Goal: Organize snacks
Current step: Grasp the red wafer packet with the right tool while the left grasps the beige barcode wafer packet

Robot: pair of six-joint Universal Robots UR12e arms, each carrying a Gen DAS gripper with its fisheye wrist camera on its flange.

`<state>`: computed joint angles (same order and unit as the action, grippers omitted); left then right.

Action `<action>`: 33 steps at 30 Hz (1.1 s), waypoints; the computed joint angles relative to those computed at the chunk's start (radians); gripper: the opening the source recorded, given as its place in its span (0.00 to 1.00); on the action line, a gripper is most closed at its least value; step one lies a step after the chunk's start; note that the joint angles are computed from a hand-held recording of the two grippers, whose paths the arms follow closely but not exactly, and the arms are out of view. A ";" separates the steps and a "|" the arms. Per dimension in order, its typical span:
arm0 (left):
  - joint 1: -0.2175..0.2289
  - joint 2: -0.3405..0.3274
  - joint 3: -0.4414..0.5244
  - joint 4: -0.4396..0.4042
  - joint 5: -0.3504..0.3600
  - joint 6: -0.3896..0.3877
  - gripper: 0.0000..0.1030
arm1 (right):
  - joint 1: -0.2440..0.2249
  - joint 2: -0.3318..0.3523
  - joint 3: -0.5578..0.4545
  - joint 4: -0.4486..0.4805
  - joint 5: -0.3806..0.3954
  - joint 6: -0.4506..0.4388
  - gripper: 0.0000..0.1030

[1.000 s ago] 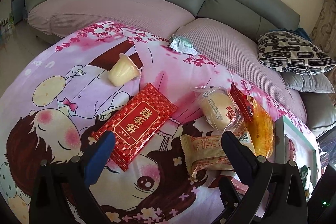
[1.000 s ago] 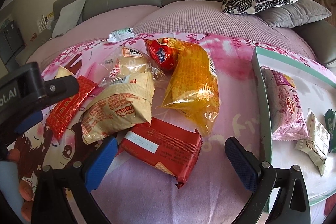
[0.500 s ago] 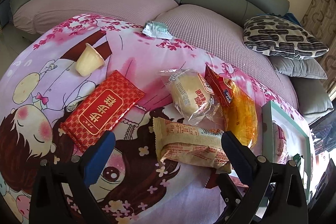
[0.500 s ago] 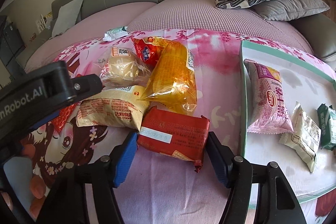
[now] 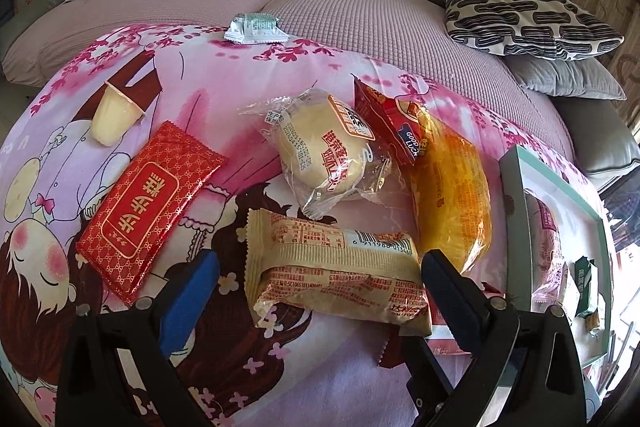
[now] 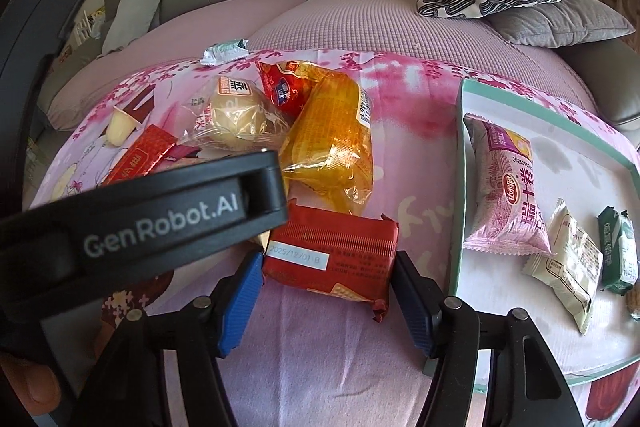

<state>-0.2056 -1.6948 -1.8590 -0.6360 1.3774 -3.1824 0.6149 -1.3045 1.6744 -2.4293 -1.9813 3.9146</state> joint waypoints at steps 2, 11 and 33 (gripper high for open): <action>0.000 -0.003 0.005 -0.008 0.006 -0.004 0.98 | -0.001 0.000 -0.001 0.001 0.002 0.000 0.66; 0.026 -0.011 0.006 -0.041 0.027 -0.065 0.98 | -0.003 0.000 -0.001 -0.001 0.009 -0.006 0.66; 0.041 0.010 -0.014 0.037 0.063 -0.041 0.98 | -0.004 0.001 0.013 -0.056 0.016 -0.028 0.71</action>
<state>-0.1646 -1.6850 -1.8733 -0.5993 1.4405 -3.2230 0.6106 -1.3036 1.6872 -2.4852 -1.9649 3.8867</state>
